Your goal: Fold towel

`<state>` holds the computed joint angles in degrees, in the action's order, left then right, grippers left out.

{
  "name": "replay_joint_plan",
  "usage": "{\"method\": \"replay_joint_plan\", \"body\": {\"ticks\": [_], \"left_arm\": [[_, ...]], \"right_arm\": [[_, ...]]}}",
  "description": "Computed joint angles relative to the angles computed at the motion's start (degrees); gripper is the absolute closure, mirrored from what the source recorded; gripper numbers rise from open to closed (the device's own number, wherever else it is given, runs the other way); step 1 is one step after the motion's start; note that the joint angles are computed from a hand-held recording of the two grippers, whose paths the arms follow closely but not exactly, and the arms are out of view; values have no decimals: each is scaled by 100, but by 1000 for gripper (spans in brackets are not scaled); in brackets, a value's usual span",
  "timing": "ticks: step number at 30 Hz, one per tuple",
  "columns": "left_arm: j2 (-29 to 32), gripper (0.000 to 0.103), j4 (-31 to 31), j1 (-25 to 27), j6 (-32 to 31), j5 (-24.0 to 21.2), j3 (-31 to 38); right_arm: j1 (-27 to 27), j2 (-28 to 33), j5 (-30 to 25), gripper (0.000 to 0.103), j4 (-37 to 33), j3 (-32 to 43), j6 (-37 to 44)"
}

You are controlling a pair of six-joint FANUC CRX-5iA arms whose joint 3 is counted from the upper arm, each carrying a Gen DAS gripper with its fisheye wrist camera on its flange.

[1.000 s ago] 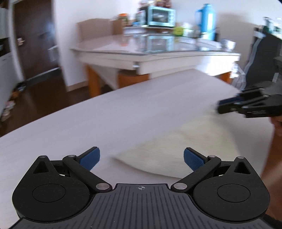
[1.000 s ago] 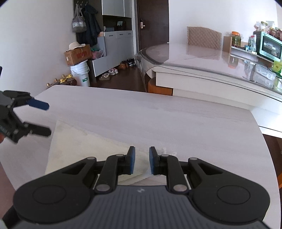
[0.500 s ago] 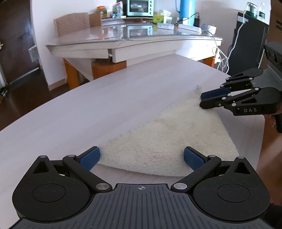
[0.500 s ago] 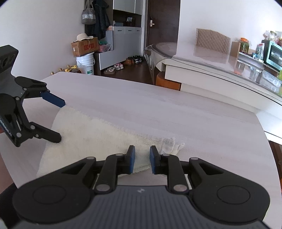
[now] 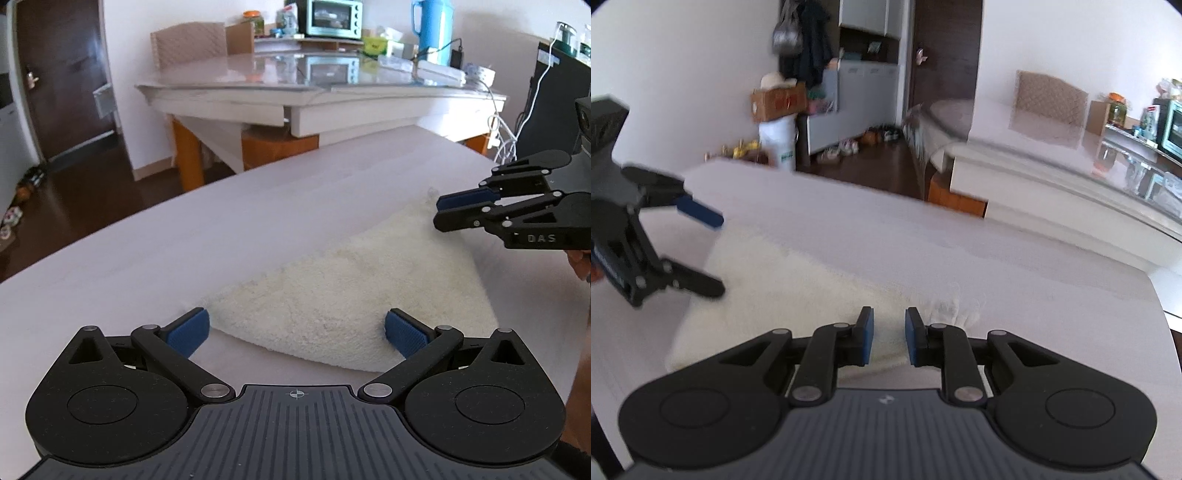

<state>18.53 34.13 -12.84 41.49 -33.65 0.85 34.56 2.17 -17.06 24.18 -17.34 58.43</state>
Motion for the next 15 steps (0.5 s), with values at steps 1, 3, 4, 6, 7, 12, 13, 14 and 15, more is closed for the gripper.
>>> {"method": "replay_joint_plan", "body": {"ticks": [1, 3, 4, 6, 7, 12, 13, 14, 15], "left_arm": [[-41, 0, 41, 5, -47, 44, -53], [-57, 0, -62, 15, 24, 88, -52], [-59, 0, -136, 19, 86, 101, -38], [-35, 0, -295, 16, 243, 83, 29], [-29, 0, -402, 12, 343, 70, 58], [-43, 0, -598, -2, 476, 64, 80], [-51, 0, -607, -1, 477, 63, 74], [-62, 0, -627, -1, 478, 70, 66], [-68, 0, -629, -2, 469, 78, 56]], "right_arm": [[55, -78, 31, 82, -283, 0, 251], [178, -224, 31, 82, -902, 28, 841], [243, -286, 0, 82, -1193, 51, 1143], [425, -397, -67, 82, -1591, 30, 1642], [490, -420, -98, 82, -1672, 15, 1798], [714, -412, -63, 82, -930, -293, 1473], [723, -409, -76, 82, -847, -305, 1438], [727, -407, -101, 82, -806, -300, 1438], [731, -404, -126, 82, -765, -294, 1437]]}}
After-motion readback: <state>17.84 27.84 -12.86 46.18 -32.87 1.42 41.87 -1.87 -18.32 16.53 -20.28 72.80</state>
